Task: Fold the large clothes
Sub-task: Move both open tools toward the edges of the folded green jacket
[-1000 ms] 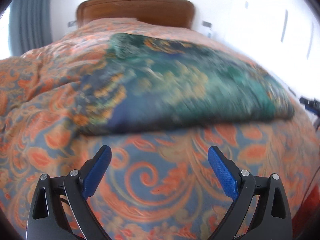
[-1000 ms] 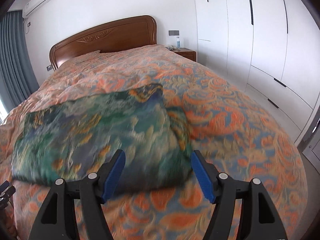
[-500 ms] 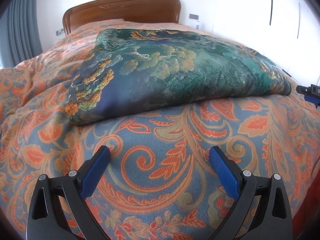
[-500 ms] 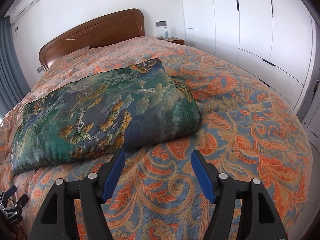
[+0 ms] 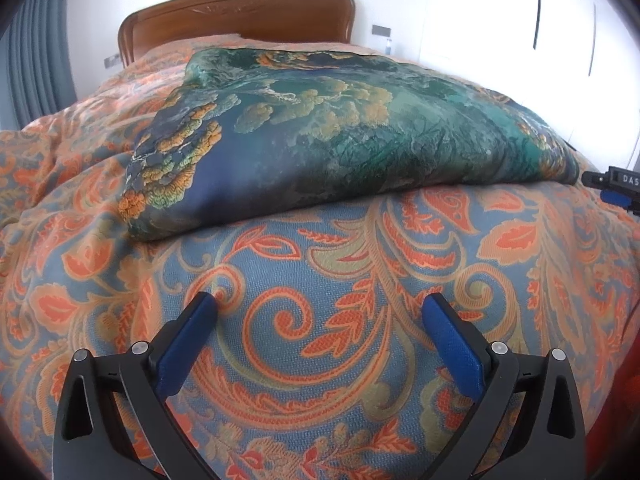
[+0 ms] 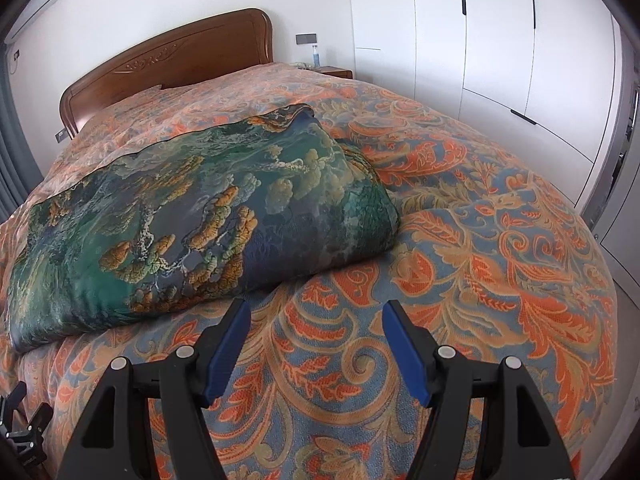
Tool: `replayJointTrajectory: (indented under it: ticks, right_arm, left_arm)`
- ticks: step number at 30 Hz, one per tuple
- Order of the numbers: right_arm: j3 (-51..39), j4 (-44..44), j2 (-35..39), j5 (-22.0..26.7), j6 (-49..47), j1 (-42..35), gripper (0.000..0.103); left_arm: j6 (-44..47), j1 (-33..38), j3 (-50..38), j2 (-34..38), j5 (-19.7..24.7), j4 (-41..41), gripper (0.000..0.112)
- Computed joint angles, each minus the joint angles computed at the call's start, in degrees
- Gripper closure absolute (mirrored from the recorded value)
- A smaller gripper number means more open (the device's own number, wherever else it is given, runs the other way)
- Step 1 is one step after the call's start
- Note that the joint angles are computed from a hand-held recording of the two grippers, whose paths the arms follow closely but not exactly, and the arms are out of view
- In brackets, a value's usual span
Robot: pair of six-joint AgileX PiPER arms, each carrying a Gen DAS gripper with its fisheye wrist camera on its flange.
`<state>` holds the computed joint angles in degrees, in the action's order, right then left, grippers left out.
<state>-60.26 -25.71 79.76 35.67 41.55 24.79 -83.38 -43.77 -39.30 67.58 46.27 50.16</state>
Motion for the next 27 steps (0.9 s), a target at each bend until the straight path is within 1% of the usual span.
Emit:
replayJointTrajectory:
  ticks: [3, 5, 6, 8, 9, 10, 12, 14, 15, 16, 18, 19, 20, 21, 22, 23, 24, 25, 26, 27]
  right_arm:
    - [-0.1, 0.3, 1.0, -0.4, 0.1, 0.3, 0.033]
    - [0.3, 1.2, 1.3, -1.4, -0.7, 0.1, 0.033]
    - [0.6, 1.5, 1.2, -1.8, -1.1, 0.2, 0.033]
    - [1.4, 3.1, 0.7, -2.9, -3.2, -0.3, 0.033]
    - [1.9, 4.0, 0.2, -3.6, -4.4, -0.6, 0.033]
    - [2.7, 4.2, -0.8, -4.4, -5.1, -0.8, 0.033]
    - [4.3, 4.4, -2.8, -5.8, -6.1, -1.4, 0.033]
    - [5.9, 5.8, -4.6, -7.7, -8.8, -2.5, 0.033]
    - [6.7, 7.2, -5.4, -8.7, -11.1, -3.2, 0.033]
    - [7.1, 9.0, -5.9, -9.5, -13.5, -3.7, 0.033]
    - [8.1, 14.3, -7.2, -11.1, -20.0, -5.3, 0.033]
    - [8.6, 17.7, -7.9, -12.0, -24.3, -6.2, 0.033]
    - [8.9, 19.3, -8.6, -12.4, -26.8, -6.5, 0.033]
    - [9.3, 21.4, -9.3, -13.0, -30.1, -7.0, 0.033]
    - [9.9, 24.0, -10.3, -13.7, -34.1, -7.7, 0.033]
    - [10.3, 26.1, -11.0, -14.2, -37.1, -8.2, 0.033]
    - [11.0, 29.2, -12.0, -14.6, -41.3, -9.0, 0.033]
    - [11.9, 32.7, -13.4, -14.9, -45.9, -9.8, 0.033]
    - [12.7, 36.5, -14.3, -15.0, -50.4, -10.8, 0.033]
    - [13.5, 40.7, -15.2, -15.0, -55.1, -11.9, 0.033]
  left_arm:
    - [0.3, -0.5, -0.4, 0.2, 0.7, -0.2, 0.01]
    - [2.5, -0.9, -1.0, -0.6, 1.8, -1.1, 0.01]
    - [3.2, -1.8, -1.5, -1.5, 3.2, -1.3, 0.01]
    - [1.9, -4.7, -3.3, -3.6, 8.6, 0.4, 0.01]
    - [1.4, -5.3, -4.6, -4.3, 10.3, 0.9, 0.01]
    - [1.7, -5.1, -6.3, -5.0, 10.9, 1.0, 0.01]
    - [5.5, -1.0, -11.1, -5.2, 7.9, -1.8, 0.01]
    - [14.6, 5.6, -16.5, -3.1, 1.7, -9.7, 0.01]
    - [20.0, 9.0, -20.2, -0.3, -0.9, -14.7, 0.01]
    - [25.7, 11.6, -24.2, 3.2, -2.4, -19.7, 0.01]
    - [36.9, 15.2, -31.8, 10.5, -2.5, -27.8, 0.01]
    - [42.6, 17.0, -37.0, 15.9, -1.7, -31.1, 0.01]
    - [46.1, 18.5, -42.3, 21.0, 0.4, -32.8, 0.01]
    - [47.3, 19.8, -46.2, 24.8, 2.7, -33.6, 0.011]
    - [48.9, 22.4, -51.9, 30.0, 5.5, -36.2, 0.011]
    - [50.2, 24.1, -55.6, 32.8, 7.7, -38.6, 0.011]
    - [51.6, 26.8, -61.3, 37.6, 10.1, -41.7, 0.011]
    - [51.8, 27.9, -64.9, 40.1, 12.0, -42.5, 0.011]
    - [51.5, 28.7, -70.6, 43.7, 15.1, -42.3, 0.011]
    - [51.4, 29.4, -76.3, 47.3, 17.1, -41.7, 0.011]
